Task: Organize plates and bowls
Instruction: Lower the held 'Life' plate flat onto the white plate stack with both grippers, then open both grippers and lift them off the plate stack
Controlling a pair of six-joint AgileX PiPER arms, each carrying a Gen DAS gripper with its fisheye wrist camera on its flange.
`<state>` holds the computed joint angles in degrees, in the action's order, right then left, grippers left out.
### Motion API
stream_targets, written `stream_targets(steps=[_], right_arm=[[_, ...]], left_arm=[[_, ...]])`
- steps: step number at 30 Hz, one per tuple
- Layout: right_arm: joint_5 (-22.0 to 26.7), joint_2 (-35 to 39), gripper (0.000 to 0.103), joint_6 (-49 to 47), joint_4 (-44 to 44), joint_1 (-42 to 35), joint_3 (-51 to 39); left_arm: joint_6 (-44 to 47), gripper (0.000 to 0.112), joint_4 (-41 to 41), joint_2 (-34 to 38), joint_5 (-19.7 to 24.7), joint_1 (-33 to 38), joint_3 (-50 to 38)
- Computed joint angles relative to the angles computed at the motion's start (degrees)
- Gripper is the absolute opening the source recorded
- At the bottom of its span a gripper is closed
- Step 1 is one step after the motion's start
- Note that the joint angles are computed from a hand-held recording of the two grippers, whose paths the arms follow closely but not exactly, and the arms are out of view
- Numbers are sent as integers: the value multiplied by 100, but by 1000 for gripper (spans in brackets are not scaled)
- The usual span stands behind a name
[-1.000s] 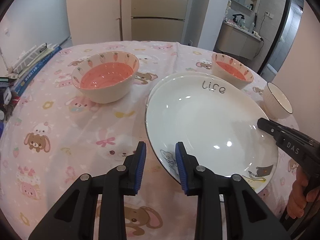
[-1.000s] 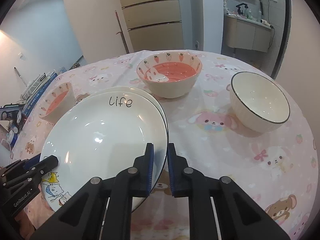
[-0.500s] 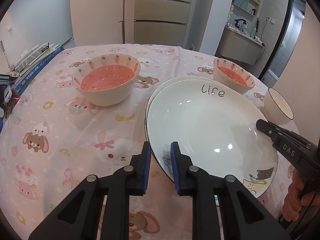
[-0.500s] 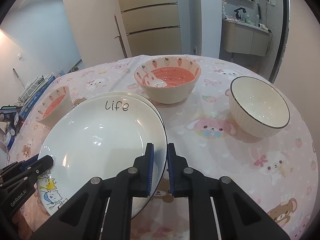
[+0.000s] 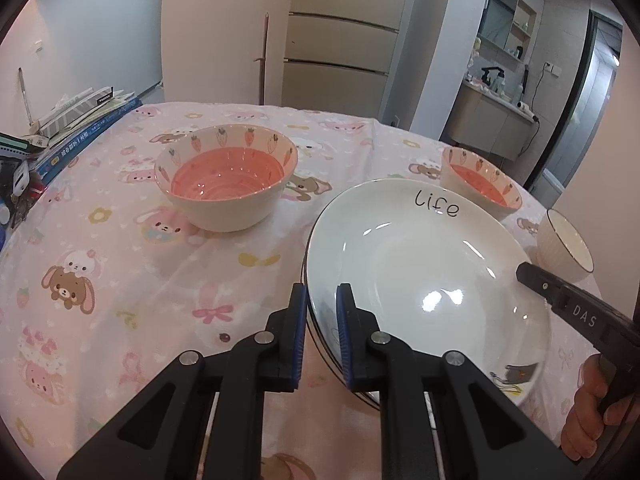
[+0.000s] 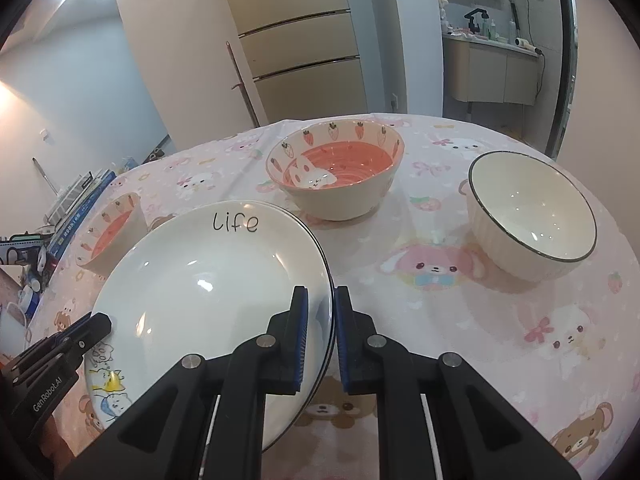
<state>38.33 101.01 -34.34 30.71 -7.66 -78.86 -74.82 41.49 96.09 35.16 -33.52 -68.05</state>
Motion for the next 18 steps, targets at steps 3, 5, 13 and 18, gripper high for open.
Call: stream_targets(steps=[3,5,13,18], right_arm=[[127,56,14,28,34,-36,-96],[220,88,14,2,63,-69,-157],[331,-182,15,-688,896,-369,18],[-148,-682,15,-1610,1671,-426,556]], left_arm=[[-98,13,90,-3,-86,24,41],[-102,13,106,22,-58,13,16],[-1723,13,2032,-308,296,-553,399],[-2355,35,2882,-479,480,-794,599]])
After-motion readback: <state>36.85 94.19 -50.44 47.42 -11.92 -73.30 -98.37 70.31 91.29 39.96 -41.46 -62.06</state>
